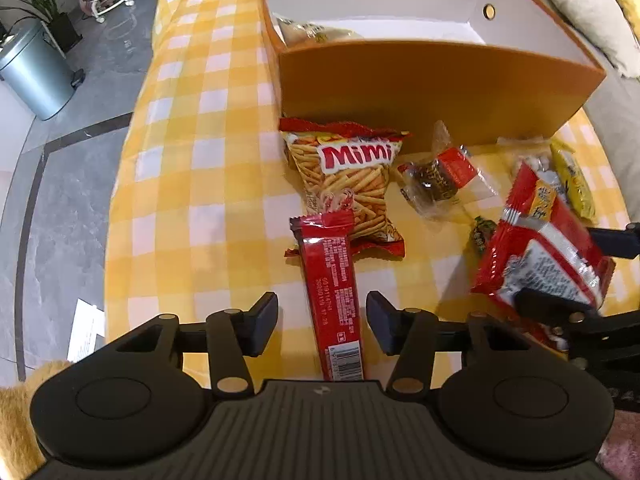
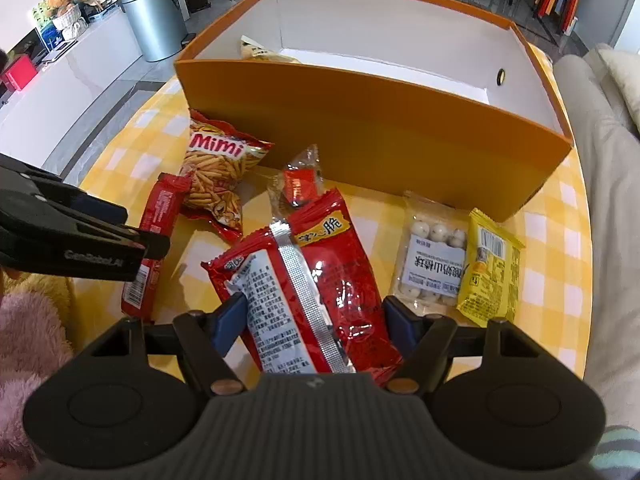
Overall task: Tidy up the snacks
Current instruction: 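Grasp the red sausage bar with the left tool while the right grasps the red spicy-strip bag, then lower both red snacks into the box and open both tools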
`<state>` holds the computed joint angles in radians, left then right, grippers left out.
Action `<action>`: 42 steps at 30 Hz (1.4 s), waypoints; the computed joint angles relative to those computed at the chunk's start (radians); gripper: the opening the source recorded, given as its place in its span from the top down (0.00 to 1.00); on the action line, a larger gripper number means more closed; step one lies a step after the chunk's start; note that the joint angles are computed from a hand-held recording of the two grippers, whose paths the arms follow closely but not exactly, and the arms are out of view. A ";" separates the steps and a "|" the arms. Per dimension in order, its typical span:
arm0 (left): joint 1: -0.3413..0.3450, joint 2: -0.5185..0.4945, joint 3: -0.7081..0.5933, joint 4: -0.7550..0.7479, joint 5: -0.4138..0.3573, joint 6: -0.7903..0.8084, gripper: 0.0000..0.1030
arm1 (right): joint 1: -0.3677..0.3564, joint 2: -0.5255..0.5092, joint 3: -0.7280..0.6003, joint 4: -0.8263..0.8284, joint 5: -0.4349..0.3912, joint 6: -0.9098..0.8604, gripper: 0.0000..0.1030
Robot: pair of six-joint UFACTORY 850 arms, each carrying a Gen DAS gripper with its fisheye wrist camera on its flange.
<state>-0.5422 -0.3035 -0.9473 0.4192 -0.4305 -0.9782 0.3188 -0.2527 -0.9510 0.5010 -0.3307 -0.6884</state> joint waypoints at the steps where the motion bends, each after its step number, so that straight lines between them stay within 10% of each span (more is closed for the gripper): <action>1: 0.002 -0.007 -0.004 -0.016 0.000 0.016 0.45 | -0.005 -0.003 -0.004 0.015 -0.008 -0.015 0.31; 12: 0.001 -0.022 -0.017 -0.077 -0.009 0.040 0.74 | -0.050 -0.022 -0.026 0.114 -0.050 -0.059 0.31; 27: -0.016 0.098 -0.066 -0.096 0.022 0.064 0.74 | -0.103 0.030 -0.070 0.220 -0.079 -0.116 0.31; 42: 0.028 -0.089 -0.420 -0.135 -0.048 0.327 0.74 | -0.090 -0.062 -0.298 0.024 0.012 -0.030 0.31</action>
<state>-0.5146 -0.3924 -1.3677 0.2842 -0.4784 -0.6512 0.2290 -0.3144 -1.2489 0.5247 -0.3188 -0.7182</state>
